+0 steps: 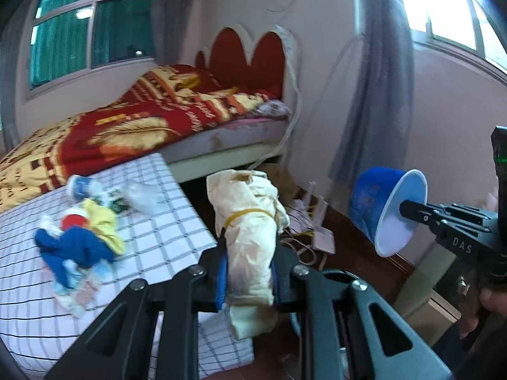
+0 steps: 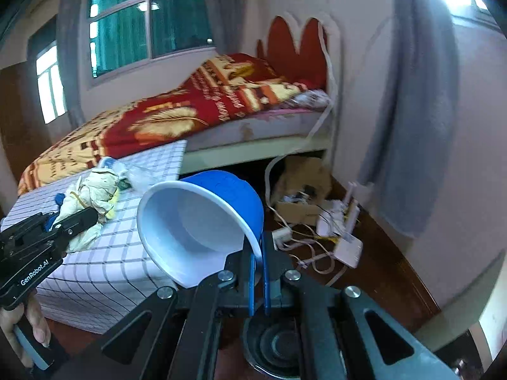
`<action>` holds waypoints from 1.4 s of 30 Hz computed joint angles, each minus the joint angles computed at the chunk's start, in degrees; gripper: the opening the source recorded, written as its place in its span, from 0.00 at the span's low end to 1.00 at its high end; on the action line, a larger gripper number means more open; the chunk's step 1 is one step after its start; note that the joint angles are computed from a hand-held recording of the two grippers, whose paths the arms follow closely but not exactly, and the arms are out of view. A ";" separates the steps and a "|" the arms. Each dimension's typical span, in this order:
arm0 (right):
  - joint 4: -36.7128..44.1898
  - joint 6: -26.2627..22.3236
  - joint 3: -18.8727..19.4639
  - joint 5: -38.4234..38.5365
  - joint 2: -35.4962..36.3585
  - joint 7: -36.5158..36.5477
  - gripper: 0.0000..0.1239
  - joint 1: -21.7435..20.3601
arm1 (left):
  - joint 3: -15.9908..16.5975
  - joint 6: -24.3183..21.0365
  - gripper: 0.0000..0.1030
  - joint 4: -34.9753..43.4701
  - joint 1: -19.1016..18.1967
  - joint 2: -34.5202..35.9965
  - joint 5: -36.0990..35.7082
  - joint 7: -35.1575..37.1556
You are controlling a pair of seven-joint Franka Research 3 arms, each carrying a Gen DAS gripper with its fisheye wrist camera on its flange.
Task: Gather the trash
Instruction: 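Carry the tissue bundle and bowl over the black bin with both grippers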
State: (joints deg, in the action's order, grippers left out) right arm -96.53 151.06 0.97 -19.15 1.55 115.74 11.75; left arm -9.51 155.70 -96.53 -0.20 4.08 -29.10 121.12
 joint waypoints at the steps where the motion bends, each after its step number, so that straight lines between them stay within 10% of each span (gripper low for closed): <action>1: -1.08 -0.05 -0.24 -0.13 -0.68 0.25 0.03 -0.22 | -0.28 -0.37 0.22 -0.20 -0.19 -0.04 -0.37 0.40; 16: -13.97 -3.96 -1.40 4.74 -3.32 -2.75 0.03 -6.31 | -3.48 -10.26 0.22 -0.36 -3.93 4.98 2.36 1.49; 36: -6.77 -14.87 -4.26 14.42 12.45 -16.23 0.04 -5.03 | -8.14 -26.49 0.30 13.61 -2.14 22.96 7.45 -3.38; 39: -5.10 -17.35 -6.39 9.89 14.19 -11.91 0.61 -3.72 | -6.83 -24.41 0.64 13.19 -3.63 23.29 10.88 -5.50; 42: -5.84 -16.37 -7.20 8.88 13.31 -8.78 0.70 -4.23 | -5.29 -22.47 0.76 11.46 -4.88 22.14 15.51 -9.18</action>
State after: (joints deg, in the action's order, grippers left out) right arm -102.37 134.69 -6.23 -10.27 14.86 106.96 7.52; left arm -14.80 133.23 -85.07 -5.08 26.22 -13.58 111.94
